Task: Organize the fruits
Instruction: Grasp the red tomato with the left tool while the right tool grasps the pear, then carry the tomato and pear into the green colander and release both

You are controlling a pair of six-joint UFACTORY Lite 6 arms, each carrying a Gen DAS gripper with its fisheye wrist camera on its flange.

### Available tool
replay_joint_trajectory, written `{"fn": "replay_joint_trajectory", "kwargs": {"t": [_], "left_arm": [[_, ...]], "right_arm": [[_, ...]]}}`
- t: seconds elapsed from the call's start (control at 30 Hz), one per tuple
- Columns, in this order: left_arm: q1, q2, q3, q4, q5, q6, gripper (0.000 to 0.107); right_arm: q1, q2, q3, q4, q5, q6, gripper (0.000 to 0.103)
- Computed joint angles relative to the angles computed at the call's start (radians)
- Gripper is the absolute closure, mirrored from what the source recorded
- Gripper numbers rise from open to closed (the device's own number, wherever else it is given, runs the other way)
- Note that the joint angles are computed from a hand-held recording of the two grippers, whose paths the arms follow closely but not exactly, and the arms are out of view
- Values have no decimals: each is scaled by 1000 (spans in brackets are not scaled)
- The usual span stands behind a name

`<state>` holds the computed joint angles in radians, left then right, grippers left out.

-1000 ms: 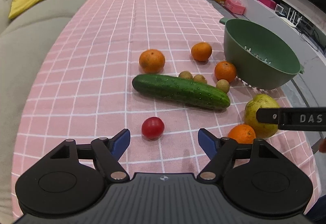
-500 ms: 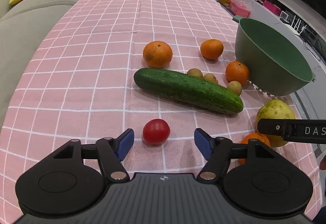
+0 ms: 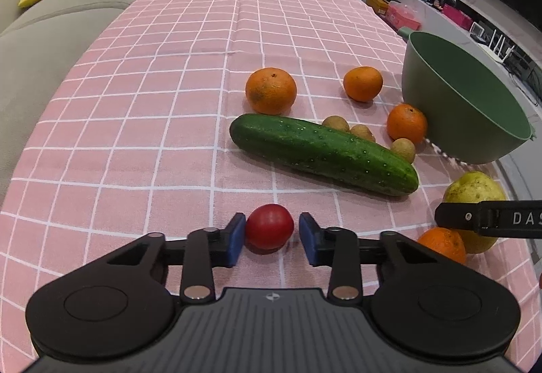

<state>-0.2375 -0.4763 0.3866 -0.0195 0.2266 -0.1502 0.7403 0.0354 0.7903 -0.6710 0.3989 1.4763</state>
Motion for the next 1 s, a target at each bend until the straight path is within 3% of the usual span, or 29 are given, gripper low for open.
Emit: {"fn": "replay_joint_trajectory", "kwargs": {"t": [0.2, 0.6, 0.87, 1.0], "left_arm": [[11, -6, -3, -61, 2, 65, 72], [12, -40, 2, -60, 33, 64, 73], [-18, -172, 36, -79, 158, 120, 73], [-72, -144, 112, -43, 191, 73, 73]], "right_arm": [[2, 3, 5, 3, 10, 0, 38], [-21, -32, -17, 55, -4, -29, 39], [-21, -183, 1, 129, 78, -149, 39], [-56, -263, 60, 163, 131, -259, 39]]}}
